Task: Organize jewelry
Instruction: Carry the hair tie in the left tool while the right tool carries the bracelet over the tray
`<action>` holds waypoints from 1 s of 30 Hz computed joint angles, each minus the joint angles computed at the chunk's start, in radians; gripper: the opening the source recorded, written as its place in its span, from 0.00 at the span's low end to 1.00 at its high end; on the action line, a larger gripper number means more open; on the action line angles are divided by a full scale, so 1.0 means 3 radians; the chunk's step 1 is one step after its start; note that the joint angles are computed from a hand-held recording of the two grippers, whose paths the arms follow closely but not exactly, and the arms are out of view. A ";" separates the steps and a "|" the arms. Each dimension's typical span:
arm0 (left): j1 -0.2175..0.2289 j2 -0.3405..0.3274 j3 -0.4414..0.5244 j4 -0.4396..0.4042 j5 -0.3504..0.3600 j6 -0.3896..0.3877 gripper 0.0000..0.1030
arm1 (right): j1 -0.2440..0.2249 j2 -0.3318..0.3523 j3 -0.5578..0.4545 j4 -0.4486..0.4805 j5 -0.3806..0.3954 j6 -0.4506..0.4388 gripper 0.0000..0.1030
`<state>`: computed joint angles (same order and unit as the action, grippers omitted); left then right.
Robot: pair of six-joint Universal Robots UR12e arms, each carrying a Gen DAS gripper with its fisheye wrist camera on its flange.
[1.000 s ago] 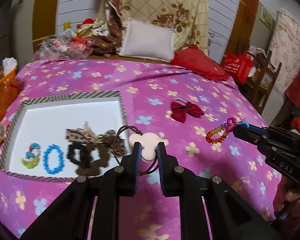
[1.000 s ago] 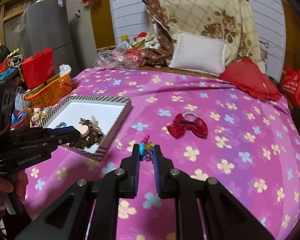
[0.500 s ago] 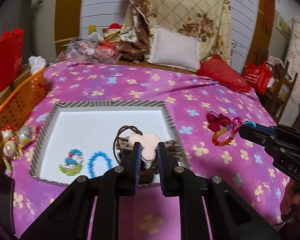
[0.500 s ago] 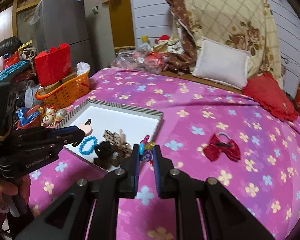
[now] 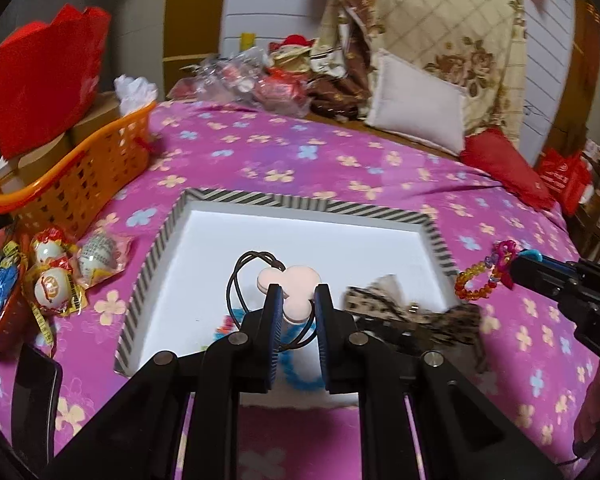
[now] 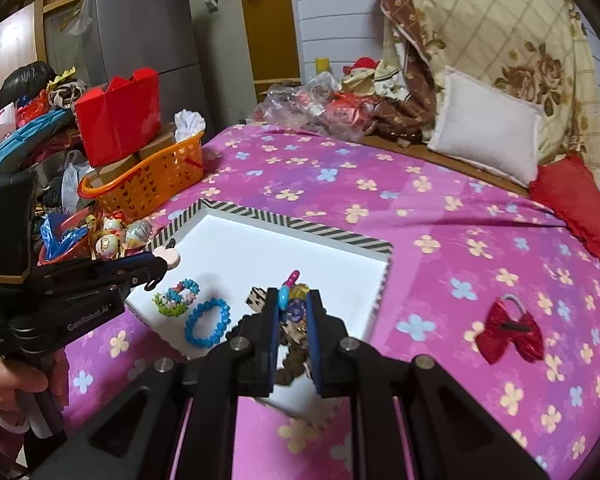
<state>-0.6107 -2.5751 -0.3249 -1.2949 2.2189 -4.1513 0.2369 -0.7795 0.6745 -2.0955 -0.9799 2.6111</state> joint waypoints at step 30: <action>0.0110 0.0117 -0.0445 -0.0005 -0.0229 -0.0300 0.11 | 0.0215 0.0413 -0.0472 0.0761 -0.0283 -0.0166 0.13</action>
<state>-0.5778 -2.5399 -0.4583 -1.2964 2.1502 -4.2412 0.3013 -0.6555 0.5329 -1.8670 -1.0647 2.5614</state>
